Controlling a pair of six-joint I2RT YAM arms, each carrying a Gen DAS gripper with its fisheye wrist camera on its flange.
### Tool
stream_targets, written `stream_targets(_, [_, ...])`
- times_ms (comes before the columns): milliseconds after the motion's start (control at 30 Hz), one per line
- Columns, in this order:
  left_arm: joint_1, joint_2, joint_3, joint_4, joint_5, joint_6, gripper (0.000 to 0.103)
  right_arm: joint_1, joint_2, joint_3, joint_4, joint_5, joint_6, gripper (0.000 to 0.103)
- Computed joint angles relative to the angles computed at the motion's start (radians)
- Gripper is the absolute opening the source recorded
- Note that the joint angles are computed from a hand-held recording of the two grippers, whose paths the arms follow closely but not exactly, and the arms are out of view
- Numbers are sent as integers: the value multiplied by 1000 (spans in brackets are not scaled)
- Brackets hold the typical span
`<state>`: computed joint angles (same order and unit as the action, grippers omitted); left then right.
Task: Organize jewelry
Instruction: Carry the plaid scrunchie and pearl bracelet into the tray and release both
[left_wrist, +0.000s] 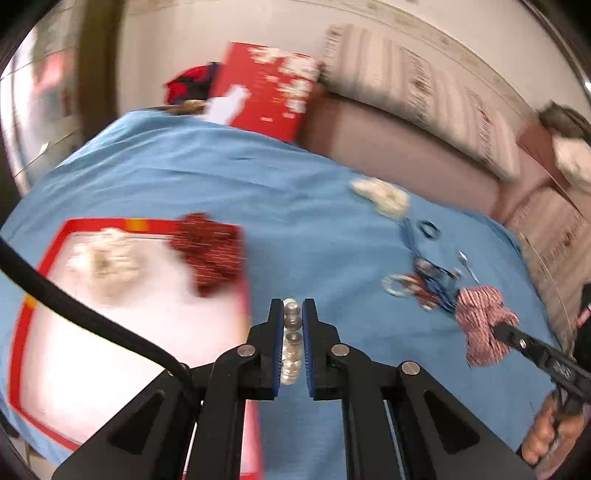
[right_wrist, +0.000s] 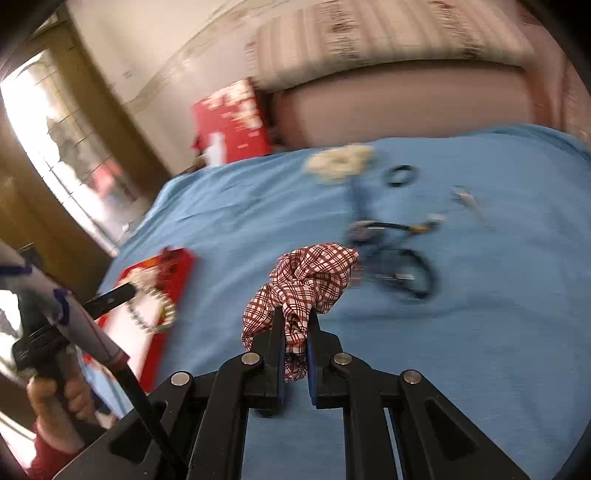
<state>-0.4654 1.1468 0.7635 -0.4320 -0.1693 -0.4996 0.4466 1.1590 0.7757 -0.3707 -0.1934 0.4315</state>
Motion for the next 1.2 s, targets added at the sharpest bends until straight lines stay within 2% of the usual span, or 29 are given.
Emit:
stream_targets(167, [278, -66, -43, -28, 129, 66, 9, 224, 210, 186, 36, 37, 71, 10])
stream_targets(333, [549, -18, -95, 9, 300, 122, 9, 383, 479, 435, 40, 63, 86, 10])
stream_targets(400, [632, 21, -108, 23, 341, 146, 9, 421, 585, 537, 19, 69, 81, 10])
stream_targets(533, [714, 77, -110, 48, 377, 164, 9, 462, 757, 696, -32, 104, 69, 10])
stream_targets(700, [769, 84, -100, 34, 362, 176, 9, 459, 923, 838, -72, 50, 129, 10])
stream_targets(933, [789, 63, -97, 29, 285, 160, 10, 472, 1007, 931, -123, 67, 157, 15])
stream_targets(1000, [774, 42, -101, 26, 263, 156, 11, 470, 1000, 929, -127, 65, 163, 27])
stream_targets(1067, [750, 9, -107, 28, 241, 143, 13, 467, 959, 886, -108, 66, 158, 30])
stream_targets(1133, [721, -32, -116, 32, 226, 126, 22, 462, 893, 831, -99, 87, 134, 35])
stream_targets(1200, [693, -68, -122, 37, 220, 116, 23, 452, 821, 767, -84, 106, 110, 38])
